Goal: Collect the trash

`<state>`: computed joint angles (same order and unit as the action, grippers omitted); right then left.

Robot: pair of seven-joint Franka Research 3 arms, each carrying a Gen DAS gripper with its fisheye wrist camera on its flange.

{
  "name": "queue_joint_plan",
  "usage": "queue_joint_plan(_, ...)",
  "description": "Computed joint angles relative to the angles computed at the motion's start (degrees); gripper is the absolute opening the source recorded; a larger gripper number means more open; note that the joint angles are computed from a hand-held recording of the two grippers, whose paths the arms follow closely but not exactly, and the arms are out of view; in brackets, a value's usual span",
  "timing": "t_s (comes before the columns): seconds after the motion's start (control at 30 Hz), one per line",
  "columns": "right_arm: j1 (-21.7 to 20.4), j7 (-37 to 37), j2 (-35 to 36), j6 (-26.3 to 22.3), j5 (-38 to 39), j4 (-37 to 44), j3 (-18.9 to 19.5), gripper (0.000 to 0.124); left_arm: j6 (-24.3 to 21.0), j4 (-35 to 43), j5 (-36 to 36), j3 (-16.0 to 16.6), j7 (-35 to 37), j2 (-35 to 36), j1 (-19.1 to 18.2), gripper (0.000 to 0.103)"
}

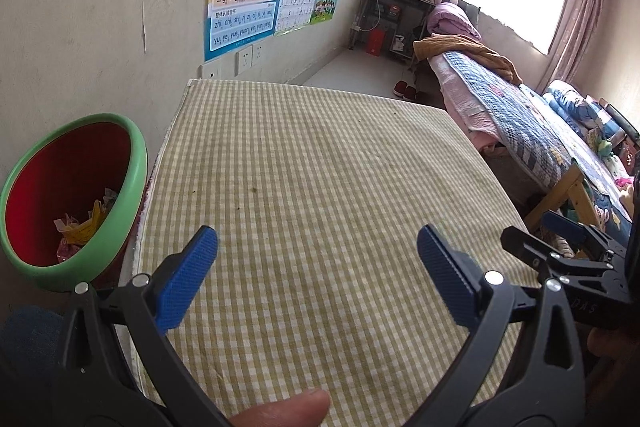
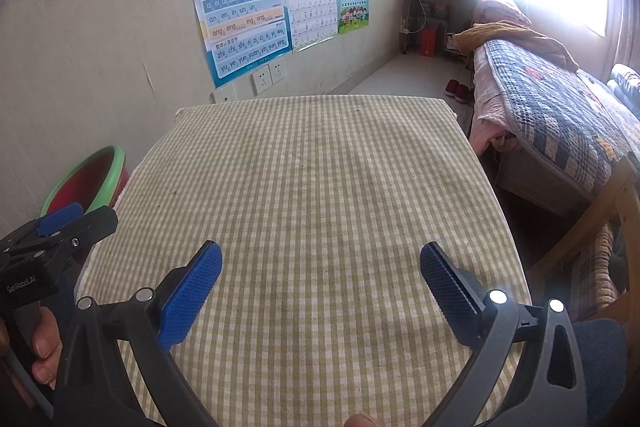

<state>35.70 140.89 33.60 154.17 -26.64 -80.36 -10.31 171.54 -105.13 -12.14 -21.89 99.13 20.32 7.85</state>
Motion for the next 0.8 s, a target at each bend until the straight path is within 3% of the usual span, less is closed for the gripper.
queue_joint_plan(0.4, 0.05, -2.3, 1.29, -0.58, 1.45, 1.44, 0.47, 0.096, 0.16, -0.01, 1.65, 1.05, -2.62, 0.21, -0.53, 0.098)
queue_joint_plan(0.5, 0.16, -2.37, 1.28, -0.72, 1.56, 1.35, 0.33, 0.096, 3.37, -1.69, -0.84, -2.95, 0.56, -0.12, 2.8, 0.098)
queue_joint_plan(0.57, 0.27, -2.33, 1.25, -0.67, 1.42, 1.31, 0.2, 0.096, 4.15, -1.97, 0.81, -1.31, -0.81, -0.41, 1.32, 0.098)
queue_joint_plan(0.63, 0.36, -2.41, 1.31, -0.81, 1.33, 1.42, 0.19, 0.096, 3.44, -1.45, 5.97, 5.37, -6.43, -0.71, -4.27, 0.098)
queue_joint_plan(0.67, 0.34, -2.5, 1.31, -0.79, 1.32, 1.39, 0.22, 0.096, 2.83, -1.14, 7.85, 6.96, -8.31, -0.65, -5.55, 0.098)
queue_joint_plan(0.8, 0.43, -2.66, 1.47, -1.0, 1.15, 1.66, 0.18, 0.096, 1.67, -0.69, 9.97, 6.6, -10.5, -0.35, -4.87, 0.098)
